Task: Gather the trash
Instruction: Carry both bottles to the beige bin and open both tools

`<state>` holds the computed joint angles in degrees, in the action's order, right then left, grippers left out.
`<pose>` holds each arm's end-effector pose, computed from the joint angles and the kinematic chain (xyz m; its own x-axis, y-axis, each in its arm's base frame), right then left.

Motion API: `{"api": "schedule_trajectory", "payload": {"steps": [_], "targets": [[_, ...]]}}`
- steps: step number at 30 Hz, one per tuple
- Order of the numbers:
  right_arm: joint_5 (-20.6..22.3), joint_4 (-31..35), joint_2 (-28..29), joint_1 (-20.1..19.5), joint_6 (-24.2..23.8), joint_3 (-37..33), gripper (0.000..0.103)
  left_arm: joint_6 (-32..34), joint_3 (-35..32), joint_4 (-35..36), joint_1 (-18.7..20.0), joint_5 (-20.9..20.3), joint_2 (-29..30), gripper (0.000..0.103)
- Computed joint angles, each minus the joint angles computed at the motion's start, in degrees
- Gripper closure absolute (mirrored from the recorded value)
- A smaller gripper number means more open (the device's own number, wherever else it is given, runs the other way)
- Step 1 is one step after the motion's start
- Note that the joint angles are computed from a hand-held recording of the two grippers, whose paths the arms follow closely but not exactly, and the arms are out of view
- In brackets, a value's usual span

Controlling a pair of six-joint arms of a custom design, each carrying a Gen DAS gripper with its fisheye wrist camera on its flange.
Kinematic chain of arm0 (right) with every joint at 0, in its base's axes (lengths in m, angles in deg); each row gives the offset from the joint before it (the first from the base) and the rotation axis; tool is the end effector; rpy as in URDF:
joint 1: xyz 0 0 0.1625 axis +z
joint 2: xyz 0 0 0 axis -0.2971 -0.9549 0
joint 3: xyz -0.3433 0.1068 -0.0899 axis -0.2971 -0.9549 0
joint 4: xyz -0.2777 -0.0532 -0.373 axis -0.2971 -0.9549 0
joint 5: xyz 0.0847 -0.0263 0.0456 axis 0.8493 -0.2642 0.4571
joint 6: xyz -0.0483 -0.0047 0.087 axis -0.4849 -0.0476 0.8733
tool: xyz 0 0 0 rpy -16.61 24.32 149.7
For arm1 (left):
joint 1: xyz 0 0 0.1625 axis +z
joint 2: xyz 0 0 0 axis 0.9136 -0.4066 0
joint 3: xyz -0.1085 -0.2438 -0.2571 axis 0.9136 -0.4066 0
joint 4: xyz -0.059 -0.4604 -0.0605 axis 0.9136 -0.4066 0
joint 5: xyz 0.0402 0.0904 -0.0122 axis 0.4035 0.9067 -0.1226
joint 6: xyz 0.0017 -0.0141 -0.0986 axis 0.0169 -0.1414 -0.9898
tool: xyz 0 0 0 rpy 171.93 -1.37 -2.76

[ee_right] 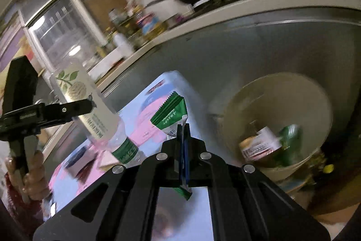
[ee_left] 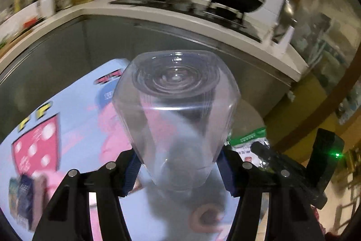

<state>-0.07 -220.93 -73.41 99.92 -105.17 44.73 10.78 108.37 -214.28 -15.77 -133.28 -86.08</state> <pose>0.0577 -0.7397 0.2688 -0.9238 -0.3352 0.1850 -0.3691 0.6511 -0.6632 -0.3455 -0.7289 0.1496 -0.8024 0.1697 -0.5721 0.4713 0.7683 -0.4331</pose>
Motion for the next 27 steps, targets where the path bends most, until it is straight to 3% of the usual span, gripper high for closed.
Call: {"api": "schedule_trajectory", "payload": {"steps": [5, 11, 12, 13, 14, 16, 21, 27], "targets": [[-3.2, -3.0, 2.4, -2.3, 0.5, -6.1, 0.102, 4.3, -16.4, 3.5, 0.1, -4.1, 12.8, 0.042], [-5.6, -0.3, 6.0, -3.8, 0.0, -12.2, 0.099, 6.8, -34.2, 10.0, 0.5, -6.4, 26.5, 0.04], [-5.9, 0.2, 6.3, -3.8, 0.0, -12.6, 0.098, 6.7, -36.3, 10.9, 0.6, -6.5, 28.0, 0.031], [-6.2, 1.5, 6.9, -4.0, 0.0, -13.5, 0.089, 6.4, -39.3, 11.8, 0.8, -6.1, 30.3, 0.02], [-6.9, 2.5, 7.5, -4.0, 0.0, -14.3, 0.067, 6.3, -40.4, 11.6, 0.7, -4.8, 31.4, 0.004], [-7.5, -0.1, 7.7, -3.9, 0.6, -13.7, 0.053, 6.6, -40.2, 10.1, 0.7, -3.4, 31.6, 0.005], [-6.4, -2.5, 6.2, -4.0, 1.8, -11.2, 0.053, 3.7, -35.0, 8.3, 0.9, -3.6, 27.3, 0.006], [-5.4, -4.5, 3.0, -3.4, 3.1, -6.8, 0.053, 2.9, -18.6, -1.5, -0.4, -1.2, 16.9, 0.006]]}}
